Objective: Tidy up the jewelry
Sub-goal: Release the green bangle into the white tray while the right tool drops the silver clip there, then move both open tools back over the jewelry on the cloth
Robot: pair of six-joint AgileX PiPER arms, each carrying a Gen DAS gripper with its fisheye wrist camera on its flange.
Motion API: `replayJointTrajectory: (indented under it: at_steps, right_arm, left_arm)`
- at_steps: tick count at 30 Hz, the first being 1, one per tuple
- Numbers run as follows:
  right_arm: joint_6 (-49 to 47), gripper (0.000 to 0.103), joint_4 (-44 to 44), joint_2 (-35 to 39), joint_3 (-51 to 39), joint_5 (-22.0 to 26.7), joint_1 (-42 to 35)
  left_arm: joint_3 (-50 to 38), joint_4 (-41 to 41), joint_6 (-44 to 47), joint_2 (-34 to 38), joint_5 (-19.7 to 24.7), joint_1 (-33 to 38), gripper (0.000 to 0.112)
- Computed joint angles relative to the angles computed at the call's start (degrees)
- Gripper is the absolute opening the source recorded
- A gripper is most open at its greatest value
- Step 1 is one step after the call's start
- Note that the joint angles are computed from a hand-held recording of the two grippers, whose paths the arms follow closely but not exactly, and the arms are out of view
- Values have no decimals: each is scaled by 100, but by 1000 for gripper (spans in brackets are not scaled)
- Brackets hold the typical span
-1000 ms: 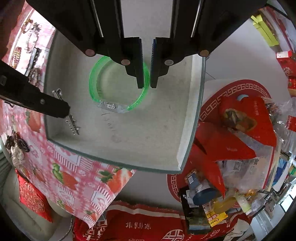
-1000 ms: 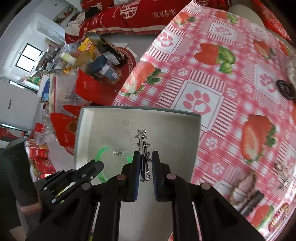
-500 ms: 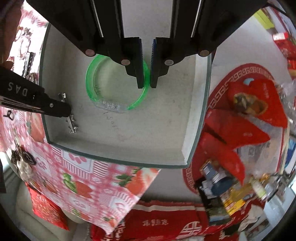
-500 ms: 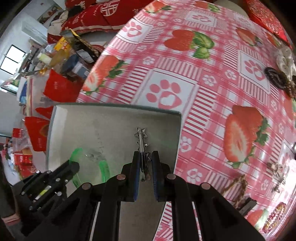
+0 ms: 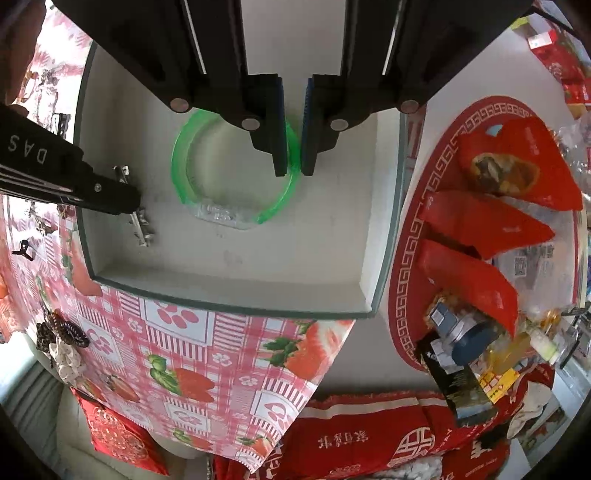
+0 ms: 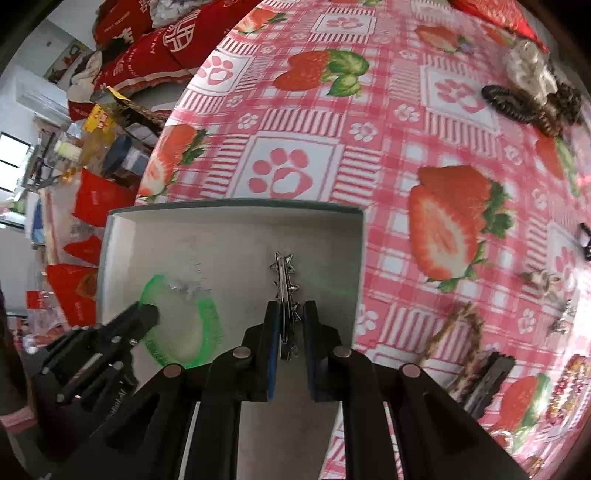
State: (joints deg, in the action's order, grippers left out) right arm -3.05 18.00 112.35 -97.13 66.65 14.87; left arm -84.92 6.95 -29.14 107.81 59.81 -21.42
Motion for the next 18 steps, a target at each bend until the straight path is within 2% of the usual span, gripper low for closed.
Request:
replayJointTrajectory:
  at_steps: [8, 14, 15, 16, 18]
  right_arm:
    - [20, 15, 270, -58, -100, -25, 132]
    - [-35, 19, 552, -348, -126, 103, -77]
    - [-64, 27, 598, -443, -105, 123, -140]
    - [-55, 42, 603, -507, -109, 144, -170]
    - [-15, 59, 573, -704, -28, 123, -206]
  left_arm:
    - [13, 290, -230, -177, 122, -237, 12]
    - [-251, 335, -225, -142, 312, -323, 13]
    - [-282, 397, -264, -141, 353, -369, 13]
    - [-322, 430, -264, -141, 387, -415, 13]
    - [-412, 442, -241, -149, 438, -484, 13]
